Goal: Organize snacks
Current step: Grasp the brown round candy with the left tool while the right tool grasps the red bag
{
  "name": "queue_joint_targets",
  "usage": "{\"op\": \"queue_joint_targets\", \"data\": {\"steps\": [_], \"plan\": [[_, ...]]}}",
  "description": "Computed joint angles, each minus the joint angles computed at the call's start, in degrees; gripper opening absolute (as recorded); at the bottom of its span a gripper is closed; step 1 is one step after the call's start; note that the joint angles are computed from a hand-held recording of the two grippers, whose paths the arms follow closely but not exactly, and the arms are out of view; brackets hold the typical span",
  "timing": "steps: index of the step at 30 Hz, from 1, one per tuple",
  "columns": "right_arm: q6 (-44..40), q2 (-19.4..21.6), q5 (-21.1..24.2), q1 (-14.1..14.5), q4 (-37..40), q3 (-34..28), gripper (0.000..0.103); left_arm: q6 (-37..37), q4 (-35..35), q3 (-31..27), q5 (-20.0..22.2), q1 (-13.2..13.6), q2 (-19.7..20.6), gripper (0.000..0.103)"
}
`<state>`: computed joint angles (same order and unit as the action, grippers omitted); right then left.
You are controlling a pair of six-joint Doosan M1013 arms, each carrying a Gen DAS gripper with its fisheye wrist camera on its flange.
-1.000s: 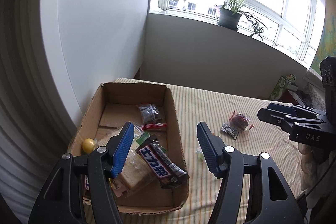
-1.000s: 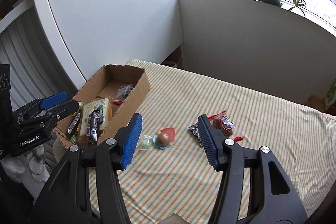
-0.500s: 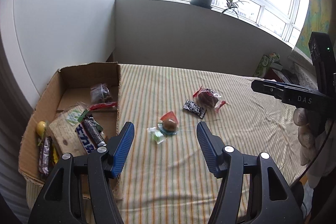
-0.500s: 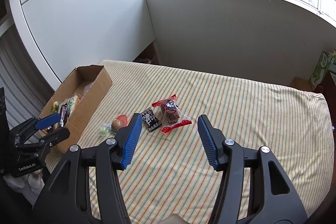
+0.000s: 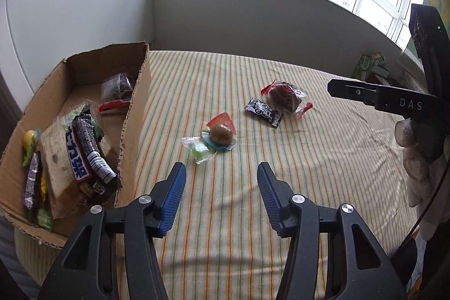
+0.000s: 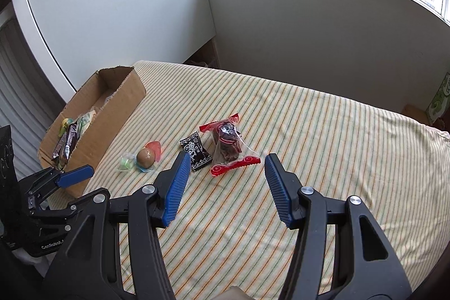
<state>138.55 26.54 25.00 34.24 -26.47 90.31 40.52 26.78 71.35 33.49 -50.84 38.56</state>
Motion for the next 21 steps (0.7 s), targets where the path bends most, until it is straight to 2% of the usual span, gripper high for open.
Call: {"op": "queue_joint_targets", "data": {"steps": [5,15,21], "plan": [[-4.85,1.21,-0.12,-0.62,3.82,-1.17,0.057,-0.14,1.69,-1.51,1.76,-0.32,1.0,0.051],[-10.63,2.48,-0.81,-1.91,8.67,-1.95,0.057,5.65,-0.52,-6.47,3.67,-0.31,3.79,0.039],[-14.27,3.39,-1.28,-2.72,12.17,-2.68,0.057,8.09,-1.35,-9.41,5.04,-0.19,5.51,0.039]]}}
